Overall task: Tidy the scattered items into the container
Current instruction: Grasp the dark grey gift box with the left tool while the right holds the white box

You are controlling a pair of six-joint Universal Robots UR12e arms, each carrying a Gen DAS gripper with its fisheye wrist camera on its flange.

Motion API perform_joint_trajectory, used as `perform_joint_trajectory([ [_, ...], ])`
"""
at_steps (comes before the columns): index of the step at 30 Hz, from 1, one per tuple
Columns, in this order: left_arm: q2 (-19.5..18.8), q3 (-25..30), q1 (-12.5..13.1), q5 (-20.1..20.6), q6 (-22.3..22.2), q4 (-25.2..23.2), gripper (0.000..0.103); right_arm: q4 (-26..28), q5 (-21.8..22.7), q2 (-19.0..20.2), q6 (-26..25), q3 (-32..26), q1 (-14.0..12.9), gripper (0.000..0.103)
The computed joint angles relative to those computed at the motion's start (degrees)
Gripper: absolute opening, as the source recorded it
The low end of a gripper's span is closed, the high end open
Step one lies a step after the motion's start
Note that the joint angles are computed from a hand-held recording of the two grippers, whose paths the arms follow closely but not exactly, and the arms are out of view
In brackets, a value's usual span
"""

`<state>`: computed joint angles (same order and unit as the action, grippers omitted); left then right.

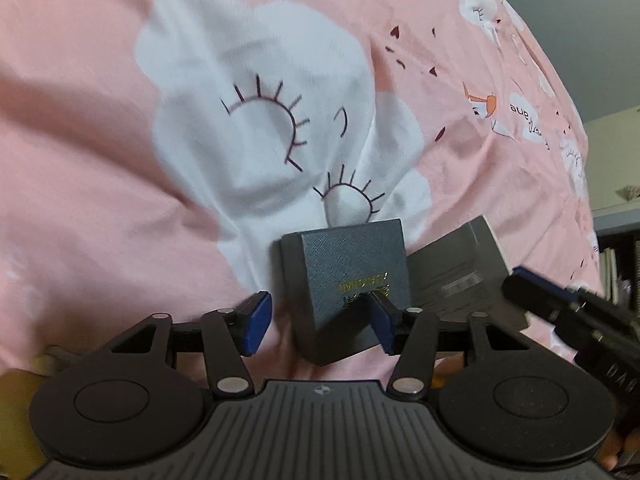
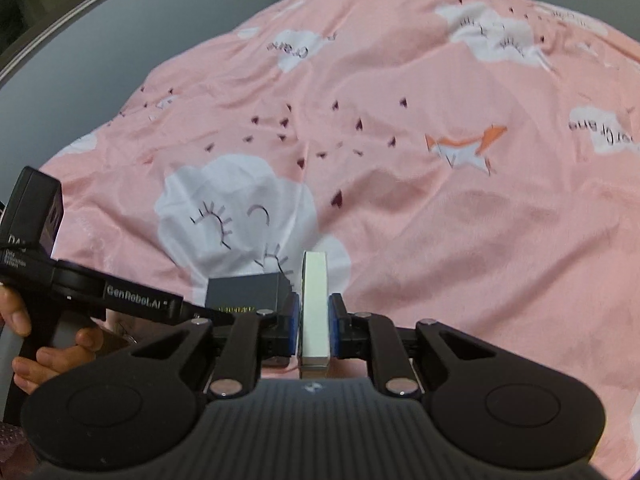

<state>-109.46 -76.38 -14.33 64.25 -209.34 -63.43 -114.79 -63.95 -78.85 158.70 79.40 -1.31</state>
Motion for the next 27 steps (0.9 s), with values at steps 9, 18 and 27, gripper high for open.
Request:
perform_joint_trajectory([
  [9, -2.48, 1.85, -1.44, -1.10, -0.01, 0.74, 0.067, 1.90, -1.49, 0.00, -0.03, 0.62, -0.74, 0.019],
  [18, -1.06, 1.66, -2.65, 3.44, 3.09, 4.48, 0.048, 3.49, 1.37, 0.13, 0.99, 0.64, -1.34, 0.021],
  [27, 0.12, 1.32, -4.31, 9.59, 6.03, 7.49, 0.042, 2.23, 1.30, -1.05, 1.89, 1.79, -0.88, 0.017],
])
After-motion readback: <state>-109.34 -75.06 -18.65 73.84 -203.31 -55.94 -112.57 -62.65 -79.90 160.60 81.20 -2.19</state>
